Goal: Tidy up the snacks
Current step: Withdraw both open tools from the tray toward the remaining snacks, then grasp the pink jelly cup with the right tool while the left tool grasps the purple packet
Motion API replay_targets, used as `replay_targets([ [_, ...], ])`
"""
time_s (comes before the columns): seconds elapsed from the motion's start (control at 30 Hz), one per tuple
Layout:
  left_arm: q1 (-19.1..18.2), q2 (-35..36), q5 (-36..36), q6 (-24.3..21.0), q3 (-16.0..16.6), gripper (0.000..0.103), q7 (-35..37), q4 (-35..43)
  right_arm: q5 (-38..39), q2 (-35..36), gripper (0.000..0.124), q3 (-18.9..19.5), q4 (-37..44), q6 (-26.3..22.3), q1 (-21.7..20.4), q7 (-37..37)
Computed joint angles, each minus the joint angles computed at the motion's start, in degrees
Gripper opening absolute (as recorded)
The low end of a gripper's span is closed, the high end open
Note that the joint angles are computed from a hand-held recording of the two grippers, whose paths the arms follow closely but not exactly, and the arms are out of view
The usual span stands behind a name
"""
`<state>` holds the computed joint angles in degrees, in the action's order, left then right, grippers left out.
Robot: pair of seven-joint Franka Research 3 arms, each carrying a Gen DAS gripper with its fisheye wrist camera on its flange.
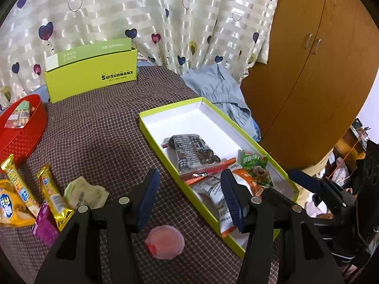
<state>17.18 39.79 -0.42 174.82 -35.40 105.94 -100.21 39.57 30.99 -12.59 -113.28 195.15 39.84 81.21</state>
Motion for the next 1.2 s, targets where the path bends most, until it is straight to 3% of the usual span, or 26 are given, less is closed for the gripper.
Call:
replay_targets([
  [0.47, 5.1, -2.8, 2.5, 4.2, -2.6, 0.055, -2.7, -7.1, -1.8, -1.2, 0.074, 6.4, -0.4, 1.8, -3.6, -1.7],
  [0.63, 9.2, -2.7, 4.4, 5.9, -5.0, 0.055, -4.3, -9.4, -8.6, -1.0, 0.074, 14.7, -1.0, 4.4, -11.0, -0.6],
  [1.0, 13.7, -3.6, 9.4, 10.0, -3.6, 0.055, -13.4, -13.0, -15.8, 2.1, 0.074, 18.3, 3.2, 0.1, -12.9, -0.1],
  [1.2, 15.9, -3.2, 12.7, 11.5, -2.9, 0.055, -17.8, -14.0, -17.4, 4.6, 0.069, 16.6, 7.5, -2.7, -10.5, -0.1],
])
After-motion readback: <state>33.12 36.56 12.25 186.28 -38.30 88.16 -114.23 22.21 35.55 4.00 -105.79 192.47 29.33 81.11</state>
